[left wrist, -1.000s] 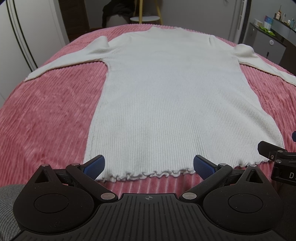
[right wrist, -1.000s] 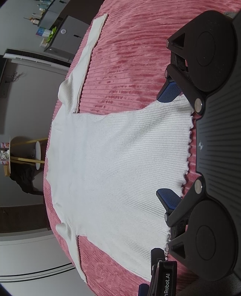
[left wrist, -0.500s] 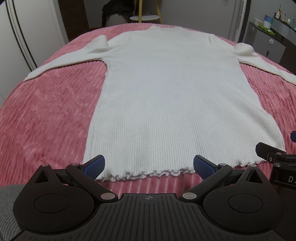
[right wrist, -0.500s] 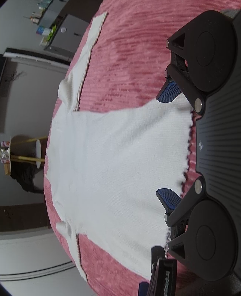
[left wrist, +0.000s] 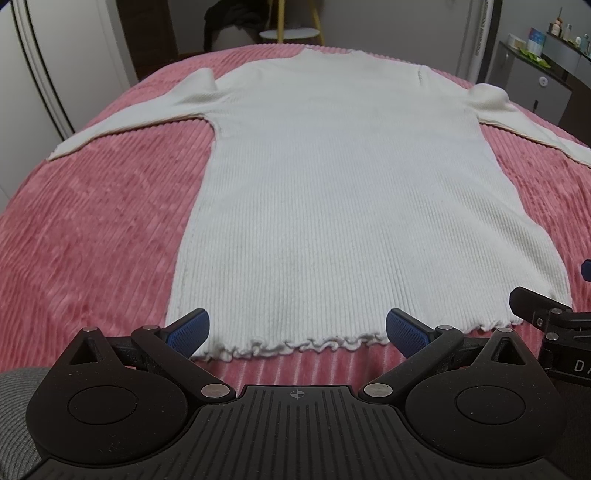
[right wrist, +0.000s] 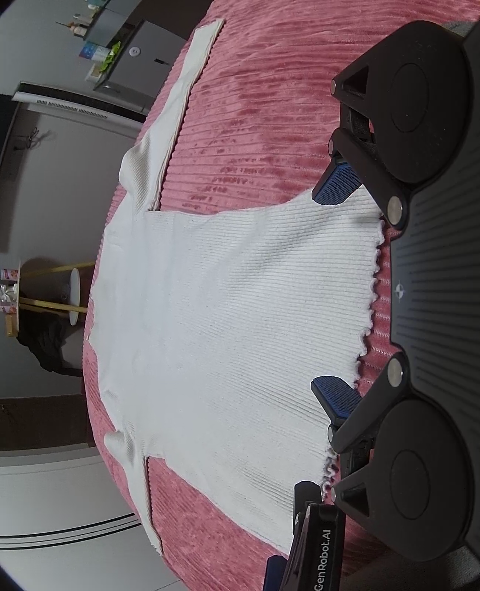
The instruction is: Fold small clothes
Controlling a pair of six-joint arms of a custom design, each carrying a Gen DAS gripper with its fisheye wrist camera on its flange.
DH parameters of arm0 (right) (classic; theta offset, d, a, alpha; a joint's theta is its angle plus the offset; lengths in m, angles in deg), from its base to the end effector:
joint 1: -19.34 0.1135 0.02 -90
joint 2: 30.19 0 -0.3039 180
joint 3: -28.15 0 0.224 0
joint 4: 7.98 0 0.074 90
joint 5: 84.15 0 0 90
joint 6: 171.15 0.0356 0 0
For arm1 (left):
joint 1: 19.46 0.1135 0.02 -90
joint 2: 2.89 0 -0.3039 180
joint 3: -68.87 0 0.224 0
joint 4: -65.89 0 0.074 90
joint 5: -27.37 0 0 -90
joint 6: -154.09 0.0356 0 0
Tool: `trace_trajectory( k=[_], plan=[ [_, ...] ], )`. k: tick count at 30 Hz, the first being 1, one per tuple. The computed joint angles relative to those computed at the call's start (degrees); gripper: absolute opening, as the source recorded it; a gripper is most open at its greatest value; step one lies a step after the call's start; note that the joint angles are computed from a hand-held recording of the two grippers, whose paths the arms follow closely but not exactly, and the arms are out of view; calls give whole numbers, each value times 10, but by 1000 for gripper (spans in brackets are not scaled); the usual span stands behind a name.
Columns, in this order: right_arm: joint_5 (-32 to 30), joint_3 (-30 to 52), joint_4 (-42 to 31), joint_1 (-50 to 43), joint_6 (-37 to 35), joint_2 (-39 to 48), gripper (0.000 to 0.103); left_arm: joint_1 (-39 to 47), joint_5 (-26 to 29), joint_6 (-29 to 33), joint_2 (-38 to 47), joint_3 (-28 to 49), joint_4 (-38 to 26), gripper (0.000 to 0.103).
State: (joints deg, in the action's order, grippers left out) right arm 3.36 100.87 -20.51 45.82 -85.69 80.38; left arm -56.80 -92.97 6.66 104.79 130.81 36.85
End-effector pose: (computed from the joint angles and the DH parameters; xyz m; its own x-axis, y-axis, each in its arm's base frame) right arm 0.3336 0.1679 0.1762 -0.6501 -0.4122 -0.6383 -0.5234 0.8519 -0.0171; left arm 0.2463 -0.1653 0.1416 -0.7653 -0.3310 -0.5521 -0.4215 0.9059 0.0411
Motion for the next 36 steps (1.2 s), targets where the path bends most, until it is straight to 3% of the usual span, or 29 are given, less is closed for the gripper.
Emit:
trace_trajectory(
  k=[15, 22, 28, 33, 36],
  plan=[
    [-56, -3, 16, -25, 18, -6, 99, 9, 11, 10, 7, 14, -14, 103],
    [-113, 44, -42, -44, 22, 3, 99, 16, 16, 16, -3, 33, -41, 103],
    [-215, 148, -57, -140, 145, 53, 99, 46, -35, 75, 10, 100, -78, 103],
    [-263, 284, -15, -249, 286, 157, 98, 119, -16, 128, 60, 178, -49, 103],
    [-234, 412, -49, -293, 330, 244, 82, 156, 5, 146, 118, 235, -30, 103]
  ],
)
